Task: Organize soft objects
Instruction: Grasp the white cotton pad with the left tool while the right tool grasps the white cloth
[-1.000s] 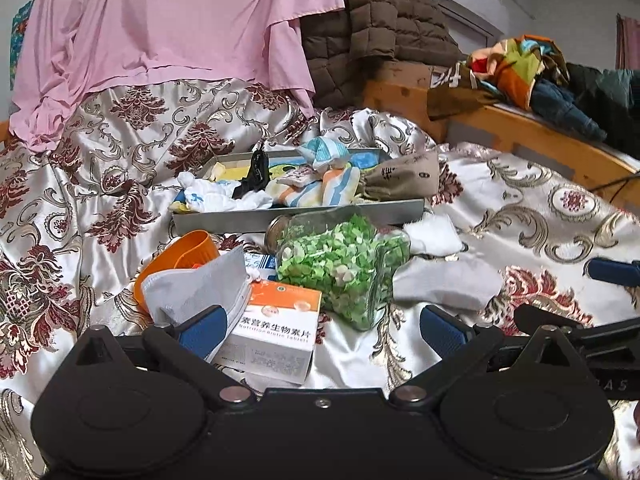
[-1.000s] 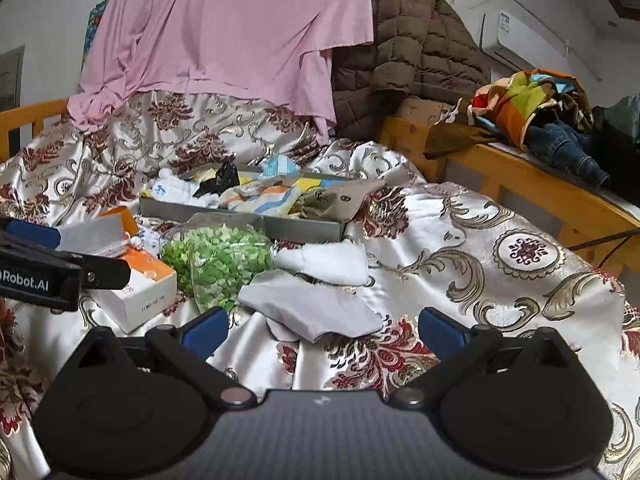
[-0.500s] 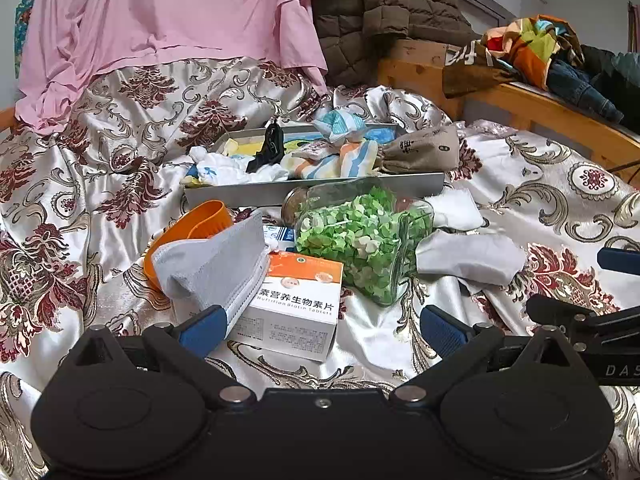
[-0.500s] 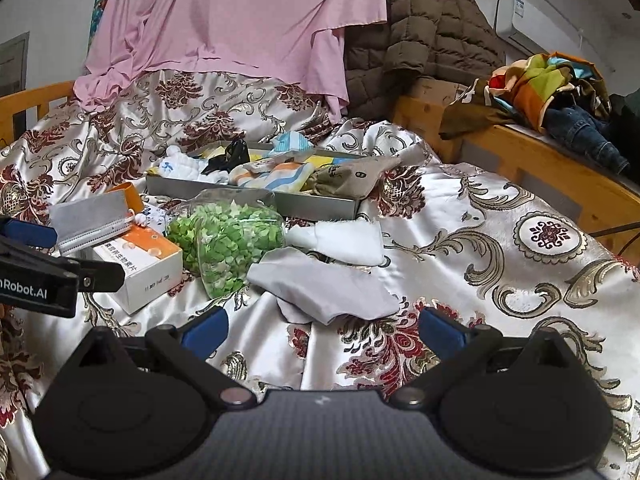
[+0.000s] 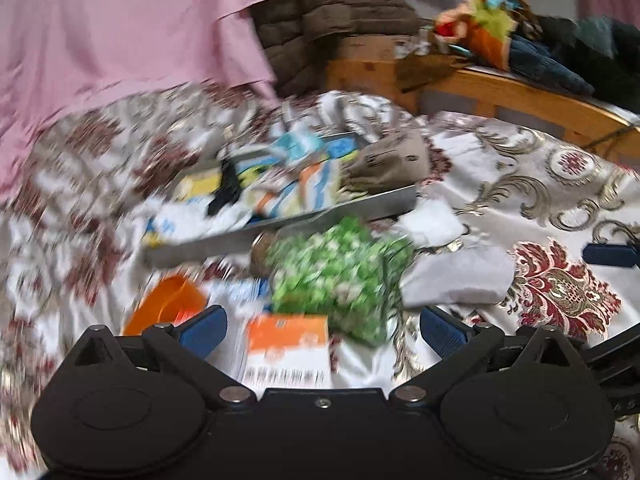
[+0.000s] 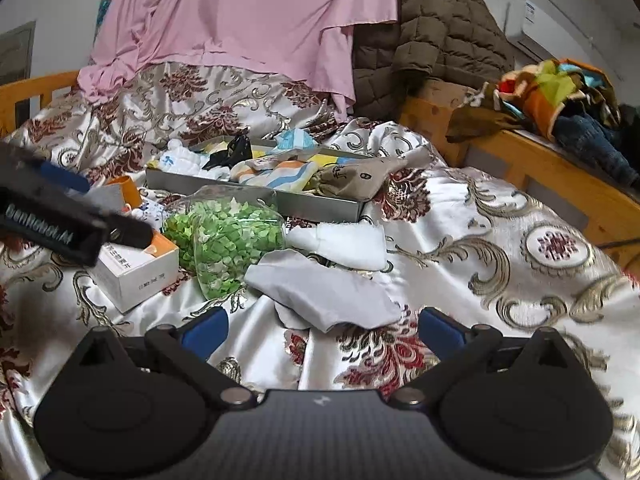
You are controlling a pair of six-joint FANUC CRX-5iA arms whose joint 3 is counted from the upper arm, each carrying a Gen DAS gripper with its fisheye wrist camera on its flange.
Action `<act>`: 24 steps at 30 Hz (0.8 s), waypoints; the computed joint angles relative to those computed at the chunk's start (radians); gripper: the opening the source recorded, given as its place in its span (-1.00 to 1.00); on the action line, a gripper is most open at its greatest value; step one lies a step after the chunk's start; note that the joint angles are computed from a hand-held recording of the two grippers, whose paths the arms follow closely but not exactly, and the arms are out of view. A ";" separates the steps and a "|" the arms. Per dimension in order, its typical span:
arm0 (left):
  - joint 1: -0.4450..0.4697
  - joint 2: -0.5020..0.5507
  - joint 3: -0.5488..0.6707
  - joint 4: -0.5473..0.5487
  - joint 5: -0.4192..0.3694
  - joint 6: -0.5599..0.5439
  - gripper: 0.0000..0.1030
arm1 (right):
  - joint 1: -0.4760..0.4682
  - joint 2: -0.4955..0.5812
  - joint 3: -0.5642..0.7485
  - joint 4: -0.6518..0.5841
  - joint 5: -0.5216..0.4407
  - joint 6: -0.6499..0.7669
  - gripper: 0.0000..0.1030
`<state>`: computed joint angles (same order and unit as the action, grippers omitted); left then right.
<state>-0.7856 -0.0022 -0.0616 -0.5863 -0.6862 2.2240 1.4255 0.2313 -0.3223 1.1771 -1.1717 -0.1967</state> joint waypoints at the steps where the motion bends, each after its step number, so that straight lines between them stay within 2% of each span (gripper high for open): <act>1: 0.014 0.012 0.012 0.033 0.016 -0.066 0.99 | -0.007 0.002 -0.002 0.012 0.005 0.014 1.00; 8: 0.087 0.137 0.139 0.283 0.047 -0.518 0.98 | -0.082 0.005 -0.057 0.106 0.090 0.085 1.00; 9: 0.099 0.161 0.162 0.338 0.043 -0.597 0.98 | -0.096 0.009 -0.066 0.128 0.096 0.064 0.99; 11: 0.107 0.206 0.208 0.400 0.037 -0.682 0.98 | -0.121 -0.001 -0.085 0.146 0.138 0.029 0.99; 14: 0.107 0.263 0.260 0.458 0.053 -0.758 0.98 | -0.162 -0.023 -0.121 0.187 0.212 -0.039 0.99; 16: 0.106 0.317 0.317 0.499 0.028 -0.815 0.98 | -0.188 -0.038 -0.144 0.217 0.265 -0.072 0.99; 20: 0.105 0.444 0.468 0.559 -0.083 -0.875 0.95 | -0.221 -0.038 -0.161 0.253 0.320 -0.114 0.99; 24: 0.113 0.545 0.598 0.583 -0.187 -0.835 0.92 | -0.256 -0.041 -0.180 0.298 0.380 -0.184 0.98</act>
<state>-0.6729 0.5426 0.5369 -0.0037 -0.8731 1.3895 1.1699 0.1902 -0.5025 1.4750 -0.7913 -0.3806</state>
